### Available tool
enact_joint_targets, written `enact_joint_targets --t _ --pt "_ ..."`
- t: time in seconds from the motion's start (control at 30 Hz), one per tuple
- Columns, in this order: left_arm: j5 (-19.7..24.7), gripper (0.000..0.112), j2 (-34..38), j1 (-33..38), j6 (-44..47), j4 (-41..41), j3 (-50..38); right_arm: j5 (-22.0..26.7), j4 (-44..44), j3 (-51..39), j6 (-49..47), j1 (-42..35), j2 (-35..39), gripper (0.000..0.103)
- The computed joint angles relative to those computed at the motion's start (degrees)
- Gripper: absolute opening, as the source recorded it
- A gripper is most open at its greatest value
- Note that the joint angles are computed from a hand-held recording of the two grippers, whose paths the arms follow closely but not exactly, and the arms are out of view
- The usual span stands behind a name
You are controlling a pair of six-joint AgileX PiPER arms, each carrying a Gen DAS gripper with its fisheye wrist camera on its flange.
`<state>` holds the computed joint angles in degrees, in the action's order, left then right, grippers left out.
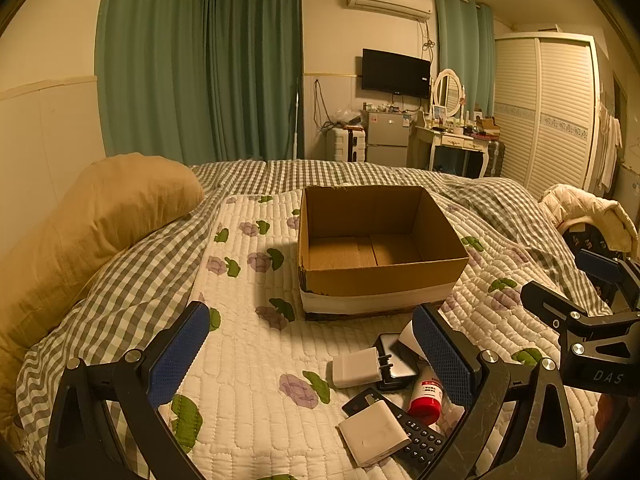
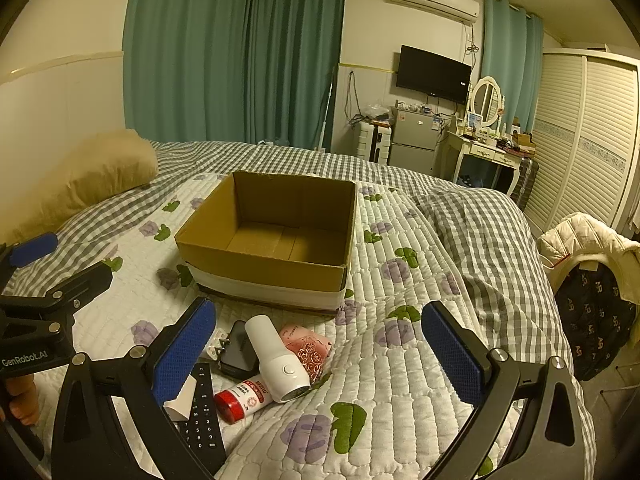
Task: Organize rigid objects
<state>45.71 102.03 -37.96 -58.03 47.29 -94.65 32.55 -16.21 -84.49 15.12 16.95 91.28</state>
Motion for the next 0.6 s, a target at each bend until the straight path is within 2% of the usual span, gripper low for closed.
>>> enact_joint_targets --t 0.6 --pt "0.3 0.103 0.2 0.0 0.2 -0.2 -0.4 0.8 0.2 -1.3 -0.8 0.3 0.5 0.103"
